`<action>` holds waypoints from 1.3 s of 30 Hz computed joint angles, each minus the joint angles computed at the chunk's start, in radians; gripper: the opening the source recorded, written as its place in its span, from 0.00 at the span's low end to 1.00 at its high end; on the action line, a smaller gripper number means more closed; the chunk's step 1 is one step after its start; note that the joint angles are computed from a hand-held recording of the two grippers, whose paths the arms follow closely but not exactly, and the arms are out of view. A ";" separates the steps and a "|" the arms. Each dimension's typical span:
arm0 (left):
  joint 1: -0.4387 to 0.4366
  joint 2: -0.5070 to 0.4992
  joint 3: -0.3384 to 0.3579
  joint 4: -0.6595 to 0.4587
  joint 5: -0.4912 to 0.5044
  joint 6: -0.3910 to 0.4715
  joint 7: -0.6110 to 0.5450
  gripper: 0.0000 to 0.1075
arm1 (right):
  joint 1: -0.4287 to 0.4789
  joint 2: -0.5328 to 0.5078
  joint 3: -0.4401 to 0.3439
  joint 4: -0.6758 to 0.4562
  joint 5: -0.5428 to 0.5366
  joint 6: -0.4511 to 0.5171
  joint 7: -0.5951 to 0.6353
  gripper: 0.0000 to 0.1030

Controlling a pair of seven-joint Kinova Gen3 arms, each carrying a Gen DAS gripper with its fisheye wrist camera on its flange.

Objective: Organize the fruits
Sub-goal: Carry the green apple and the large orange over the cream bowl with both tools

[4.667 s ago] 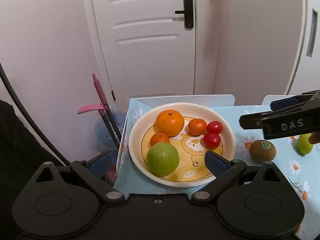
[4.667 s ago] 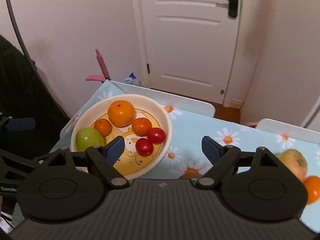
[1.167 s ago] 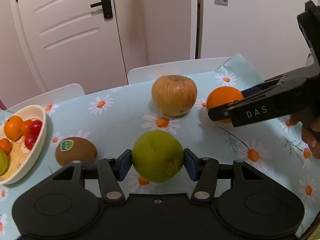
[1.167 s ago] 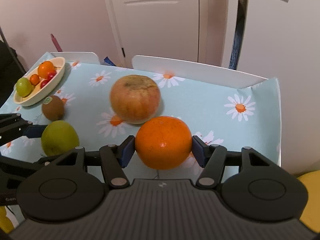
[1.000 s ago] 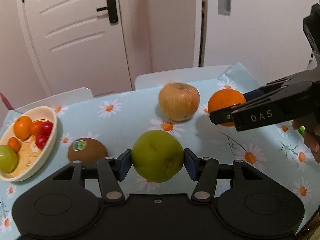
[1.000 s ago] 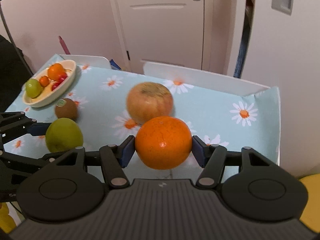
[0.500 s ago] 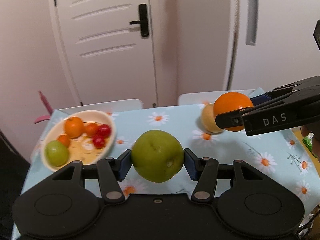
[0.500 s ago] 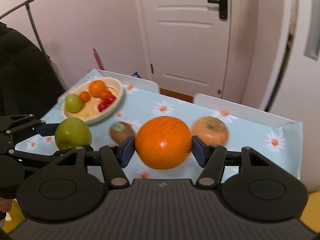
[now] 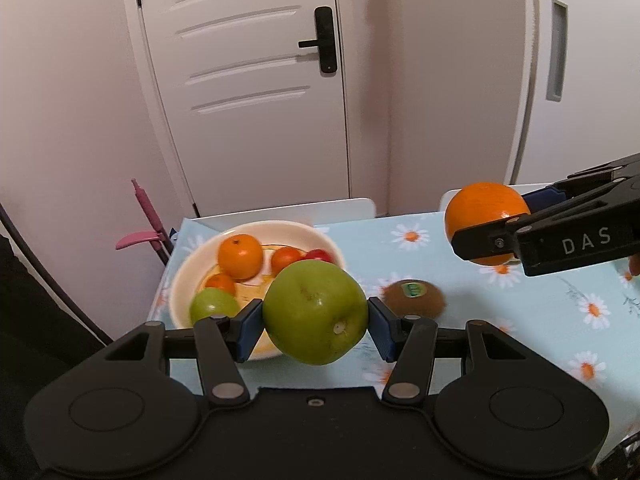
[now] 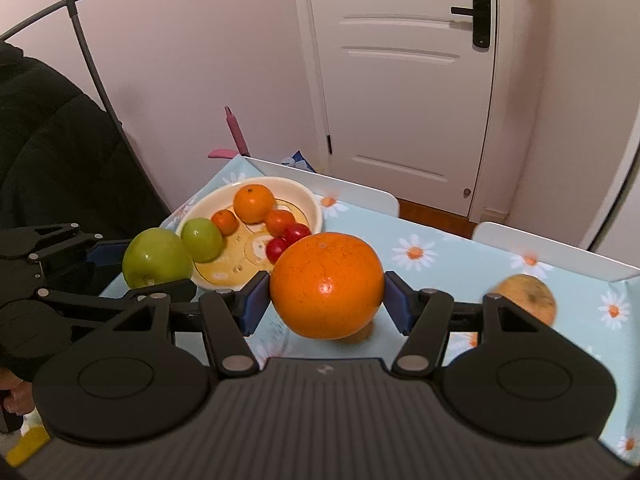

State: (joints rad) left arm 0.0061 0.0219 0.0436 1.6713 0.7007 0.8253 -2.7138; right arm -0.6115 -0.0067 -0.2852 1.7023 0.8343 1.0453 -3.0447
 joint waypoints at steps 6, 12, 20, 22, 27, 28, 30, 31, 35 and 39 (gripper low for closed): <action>-0.052 0.097 0.005 -0.093 0.026 0.048 -0.082 0.55 | -0.020 0.092 0.035 -0.078 0.012 0.001 -0.016 0.73; -0.105 0.189 0.040 -0.179 0.024 0.078 -0.107 0.55 | -0.057 0.180 0.098 -0.152 0.003 -0.005 -0.025 0.73; -0.152 0.306 0.083 -0.300 -0.006 0.111 -0.083 0.55 | -0.074 0.280 0.180 -0.242 -0.048 -0.039 0.020 0.73; -0.159 0.330 0.092 -0.327 -0.015 0.113 -0.067 0.55 | -0.074 0.303 0.196 -0.261 -0.060 -0.050 0.043 0.73; -0.161 0.386 0.108 -0.404 -0.055 0.115 -0.004 0.55 | -0.077 0.354 0.232 -0.287 -0.065 -0.095 0.129 0.73; -0.160 0.396 0.110 -0.420 -0.064 0.117 0.013 0.55 | -0.079 0.362 0.237 -0.288 -0.063 -0.107 0.147 0.73; -0.158 0.415 0.118 -0.446 -0.080 0.118 0.039 0.55 | -0.079 0.379 0.246 -0.290 -0.062 -0.131 0.197 0.73; -0.156 0.423 0.121 -0.457 -0.088 0.118 0.050 0.55 | -0.079 0.386 0.251 -0.293 -0.064 -0.142 0.217 0.73; -0.147 0.456 0.133 -0.501 -0.119 0.123 0.092 0.55 | -0.078 0.410 0.269 -0.297 -0.077 -0.190 0.290 0.74; -0.138 0.473 0.140 -0.525 -0.148 0.125 0.122 0.55 | -0.076 0.425 0.286 -0.302 -0.103 -0.225 0.334 0.74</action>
State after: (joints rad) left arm -0.1322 0.4953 0.1839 1.1459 0.5524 0.9503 -2.5916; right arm -0.6870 0.4179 0.0011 1.4008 0.7311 0.8199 -2.7102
